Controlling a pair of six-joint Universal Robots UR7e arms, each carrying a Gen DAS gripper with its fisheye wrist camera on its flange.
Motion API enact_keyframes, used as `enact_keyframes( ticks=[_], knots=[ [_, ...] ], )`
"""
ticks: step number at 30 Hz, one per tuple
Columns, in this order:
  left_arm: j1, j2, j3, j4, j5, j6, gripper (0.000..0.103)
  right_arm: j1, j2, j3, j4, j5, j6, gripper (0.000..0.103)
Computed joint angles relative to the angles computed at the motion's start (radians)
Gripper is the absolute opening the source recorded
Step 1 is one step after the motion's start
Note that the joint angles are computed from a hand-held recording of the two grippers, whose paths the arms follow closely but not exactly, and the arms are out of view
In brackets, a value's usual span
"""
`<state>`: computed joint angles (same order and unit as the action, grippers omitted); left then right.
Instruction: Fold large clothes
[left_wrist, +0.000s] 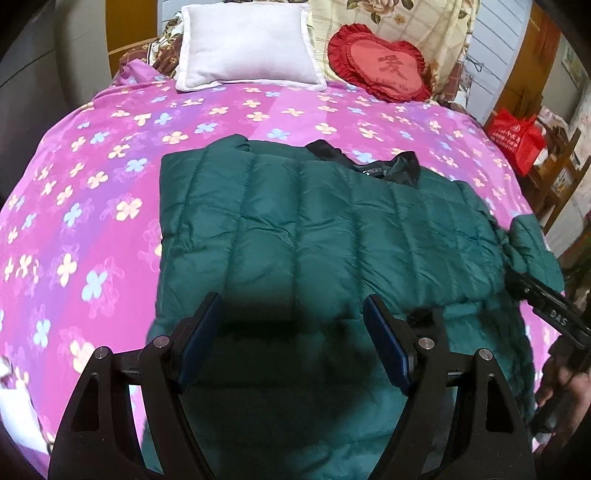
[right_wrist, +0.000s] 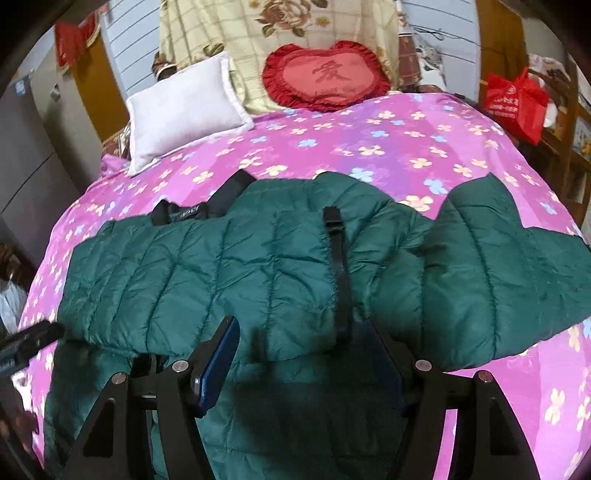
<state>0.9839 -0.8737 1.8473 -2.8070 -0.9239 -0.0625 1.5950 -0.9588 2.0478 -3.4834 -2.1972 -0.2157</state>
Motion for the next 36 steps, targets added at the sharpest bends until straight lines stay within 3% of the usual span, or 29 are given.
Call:
enact_keyframes(
  ticks=[3, 8, 11, 15, 20, 25, 27, 32, 36],
  knots=[
    [0.001, 0.006, 0.0, -0.024, -0.005, -0.025, 0.078, 0.003, 0.008, -0.009, 0.006, 0.02, -0.004, 0.067],
    [0.005, 0.043, -0.005, -0.11, 0.06, 0.034, 0.079, 0.004, 0.065, -0.058, 0.027, 0.012, -0.025, 0.067],
    [0.018, 0.059, -0.018, -0.112, 0.072, 0.052, 0.078, -0.014, 0.098, -0.096, 0.086, -0.004, -0.006, 0.067],
    [0.03, 0.066, -0.029, -0.108, 0.082, 0.056, 0.078, 0.008, 0.102, -0.104, 0.089, -0.044, -0.003, 0.067],
    [0.029, 0.068, -0.029, -0.127, 0.084, 0.062, 0.078, 0.041, 0.097, -0.092, 0.018, -0.039, -0.042, 0.067],
    [0.025, 0.074, -0.027, -0.14, 0.093, 0.078, 0.078, 0.023, 0.144, -0.131, 0.096, -0.048, -0.023, 0.067],
    [0.023, 0.077, -0.027, -0.136, 0.096, 0.083, 0.078, 0.017, 0.165, -0.134, 0.063, -0.053, -0.043, 0.068],
    [0.021, 0.077, -0.02, -0.151, 0.091, 0.086, 0.079, 0.038, 0.131, -0.116, 0.103, -0.063, -0.015, 0.068],
    [0.017, 0.075, -0.013, -0.175, 0.087, 0.092, 0.078, 0.052, 0.105, -0.082, 0.071, -0.058, -0.018, 0.068]
  ],
)
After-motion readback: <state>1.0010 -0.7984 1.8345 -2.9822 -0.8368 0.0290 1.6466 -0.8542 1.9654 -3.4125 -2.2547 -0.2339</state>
